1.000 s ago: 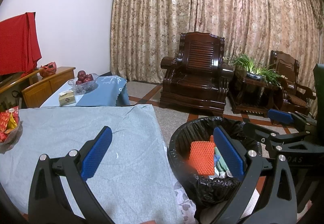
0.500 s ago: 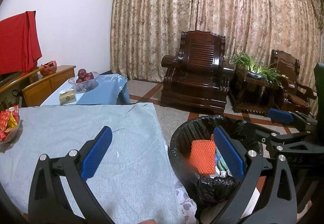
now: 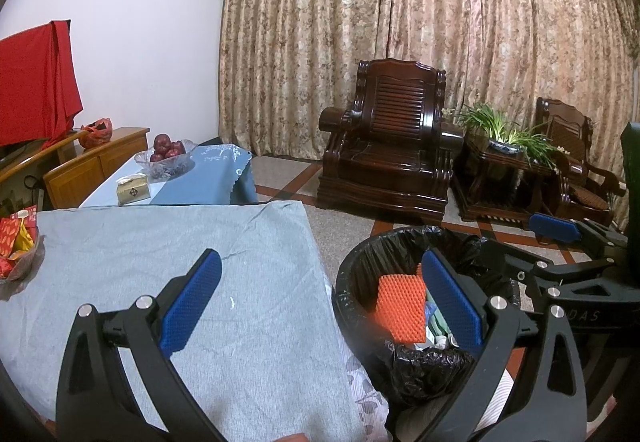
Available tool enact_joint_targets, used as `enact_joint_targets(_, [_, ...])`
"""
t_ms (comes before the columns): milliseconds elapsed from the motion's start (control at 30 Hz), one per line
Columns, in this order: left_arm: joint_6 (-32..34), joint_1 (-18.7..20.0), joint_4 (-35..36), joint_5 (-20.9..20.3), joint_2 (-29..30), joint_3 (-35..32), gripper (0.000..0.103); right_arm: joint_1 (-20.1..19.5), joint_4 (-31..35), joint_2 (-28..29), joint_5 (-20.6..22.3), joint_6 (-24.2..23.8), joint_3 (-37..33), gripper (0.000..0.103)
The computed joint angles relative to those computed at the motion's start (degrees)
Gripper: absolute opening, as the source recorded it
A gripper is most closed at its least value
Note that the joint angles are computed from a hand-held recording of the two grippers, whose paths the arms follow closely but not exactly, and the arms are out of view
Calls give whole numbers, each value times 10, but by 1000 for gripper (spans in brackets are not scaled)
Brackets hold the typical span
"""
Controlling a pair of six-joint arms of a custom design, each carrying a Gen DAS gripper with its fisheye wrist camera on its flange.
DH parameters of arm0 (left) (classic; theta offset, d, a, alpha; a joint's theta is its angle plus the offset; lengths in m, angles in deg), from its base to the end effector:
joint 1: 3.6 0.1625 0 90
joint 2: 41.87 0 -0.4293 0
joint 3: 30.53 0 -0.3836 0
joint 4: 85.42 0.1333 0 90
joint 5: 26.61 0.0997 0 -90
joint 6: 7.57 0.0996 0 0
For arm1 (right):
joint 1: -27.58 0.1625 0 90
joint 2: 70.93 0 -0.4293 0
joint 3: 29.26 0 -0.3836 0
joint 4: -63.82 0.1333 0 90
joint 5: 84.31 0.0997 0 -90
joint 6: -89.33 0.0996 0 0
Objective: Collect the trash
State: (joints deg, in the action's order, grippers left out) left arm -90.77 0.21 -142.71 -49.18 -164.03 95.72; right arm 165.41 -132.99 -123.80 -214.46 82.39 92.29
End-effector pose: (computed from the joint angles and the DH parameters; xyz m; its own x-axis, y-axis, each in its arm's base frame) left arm -0.1956 -0.2388 0.4082 -0.7310 -0.0031 -0.6824 0.6173 0.4231 -0.6633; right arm 0.4348 -0.3006 0.1491 -0.7318 -0.3609 0.5781 -0.6764 0.4881 -0.5516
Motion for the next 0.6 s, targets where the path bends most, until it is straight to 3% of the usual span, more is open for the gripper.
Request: enact_joint_targets(600, [4,1,-1,-1,-2,0,97,0,4,1,0,3,-2,97])
